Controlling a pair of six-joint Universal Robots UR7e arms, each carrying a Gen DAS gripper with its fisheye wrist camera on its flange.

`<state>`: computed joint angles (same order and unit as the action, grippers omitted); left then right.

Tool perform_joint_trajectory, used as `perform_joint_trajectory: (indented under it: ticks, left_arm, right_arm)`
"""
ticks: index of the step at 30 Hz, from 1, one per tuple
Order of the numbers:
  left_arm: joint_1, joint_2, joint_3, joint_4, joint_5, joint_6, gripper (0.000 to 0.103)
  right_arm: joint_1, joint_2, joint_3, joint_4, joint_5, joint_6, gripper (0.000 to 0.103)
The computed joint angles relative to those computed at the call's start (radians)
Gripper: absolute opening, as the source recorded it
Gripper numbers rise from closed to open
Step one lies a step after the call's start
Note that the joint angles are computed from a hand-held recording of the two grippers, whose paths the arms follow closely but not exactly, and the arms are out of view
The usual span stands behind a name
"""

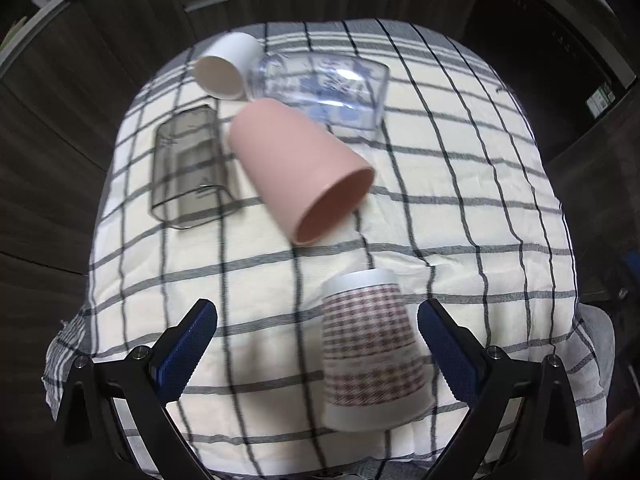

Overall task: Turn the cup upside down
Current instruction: 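Rotate the held houndstooth cup with the right gripper, rim toward the table, then lower the inverted houndstooth cup onto the cloth with the right gripper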

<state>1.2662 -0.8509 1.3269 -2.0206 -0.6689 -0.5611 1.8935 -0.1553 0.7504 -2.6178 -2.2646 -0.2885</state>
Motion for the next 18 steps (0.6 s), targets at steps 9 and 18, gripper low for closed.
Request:
perform_joint_trajectory:
  ticks: [9,18]
  left_arm:
    - [0.029,0.101,-0.182,0.200,-0.066,-0.061,0.086]
    - [0.065,0.186,-0.345,0.378,-0.157,-0.119,0.080]
  right_arm:
    - [-0.025,0.072,-0.129,-0.050,0.070,-0.089,0.078]
    - [-0.049,0.107,-0.199,-0.002,0.137,-0.074,0.078]
